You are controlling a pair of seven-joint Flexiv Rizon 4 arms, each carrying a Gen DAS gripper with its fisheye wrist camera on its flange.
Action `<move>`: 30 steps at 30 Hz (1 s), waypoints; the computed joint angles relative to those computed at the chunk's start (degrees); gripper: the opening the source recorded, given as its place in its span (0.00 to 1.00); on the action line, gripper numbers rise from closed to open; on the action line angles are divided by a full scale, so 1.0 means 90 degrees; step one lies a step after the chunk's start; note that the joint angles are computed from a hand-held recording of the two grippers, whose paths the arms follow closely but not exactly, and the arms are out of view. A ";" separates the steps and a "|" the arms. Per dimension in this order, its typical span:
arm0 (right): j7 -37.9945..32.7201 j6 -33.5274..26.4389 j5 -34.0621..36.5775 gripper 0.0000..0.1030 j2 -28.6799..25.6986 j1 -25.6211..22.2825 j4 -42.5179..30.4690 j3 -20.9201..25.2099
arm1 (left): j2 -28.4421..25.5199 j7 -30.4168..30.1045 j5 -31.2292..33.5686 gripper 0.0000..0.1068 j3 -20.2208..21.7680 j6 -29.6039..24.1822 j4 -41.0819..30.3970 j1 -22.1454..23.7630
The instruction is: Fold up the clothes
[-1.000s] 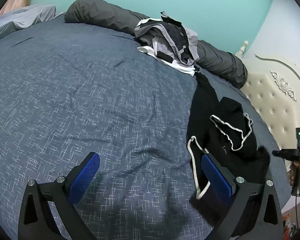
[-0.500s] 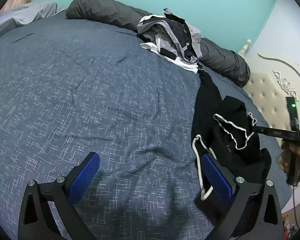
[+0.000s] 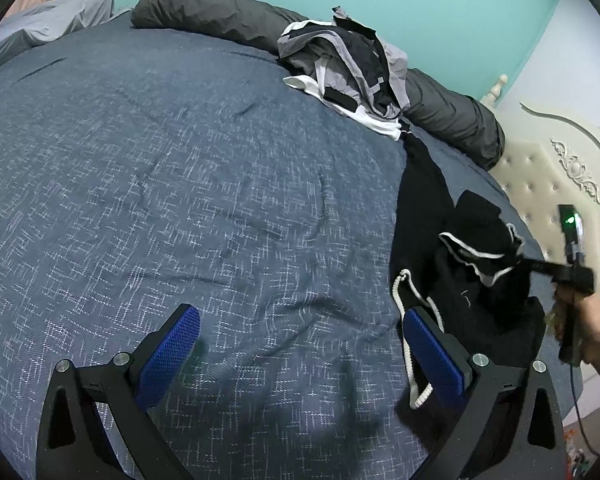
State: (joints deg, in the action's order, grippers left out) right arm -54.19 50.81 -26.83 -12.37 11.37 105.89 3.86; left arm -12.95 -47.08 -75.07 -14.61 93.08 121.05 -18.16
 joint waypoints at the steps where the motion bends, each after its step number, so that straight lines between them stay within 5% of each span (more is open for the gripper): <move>1: 0.0194 0.0038 -0.0182 0.06 0.0072 -0.0021 0.0059 -0.0096 | -0.0001 0.0008 -0.0008 0.96 -0.0004 -0.0008 0.0000 -0.0002; 10: 0.1552 -0.0978 -0.1202 0.12 0.0623 -0.0419 0.0138 -0.0323 | -0.0004 -0.0109 0.0113 0.96 0.0003 0.0000 0.0018 0.0026; 15: 0.1755 -0.0315 -0.1658 0.25 0.0813 -0.0395 0.0139 -0.0060 | -0.0005 -0.0457 0.0492 0.96 0.0045 -0.0036 0.0081 0.0103; 17: 0.0940 0.0070 -0.0891 0.45 0.0623 -0.0317 -0.0105 0.0122 | -0.0005 -0.0625 0.0686 0.96 0.0042 -0.0055 0.0108 0.0161; 23: -0.1539 -0.0225 0.1294 0.45 -0.0328 0.0258 -0.1208 0.0719 | 0.0030 -0.1032 0.1155 0.96 -0.0057 -0.0089 0.0221 0.0459; 30: -0.2618 -0.1014 0.1692 0.45 -0.1161 0.0915 -0.1897 0.0753 | 0.0051 -0.0795 0.0819 0.96 -0.0197 -0.0107 0.0238 0.0618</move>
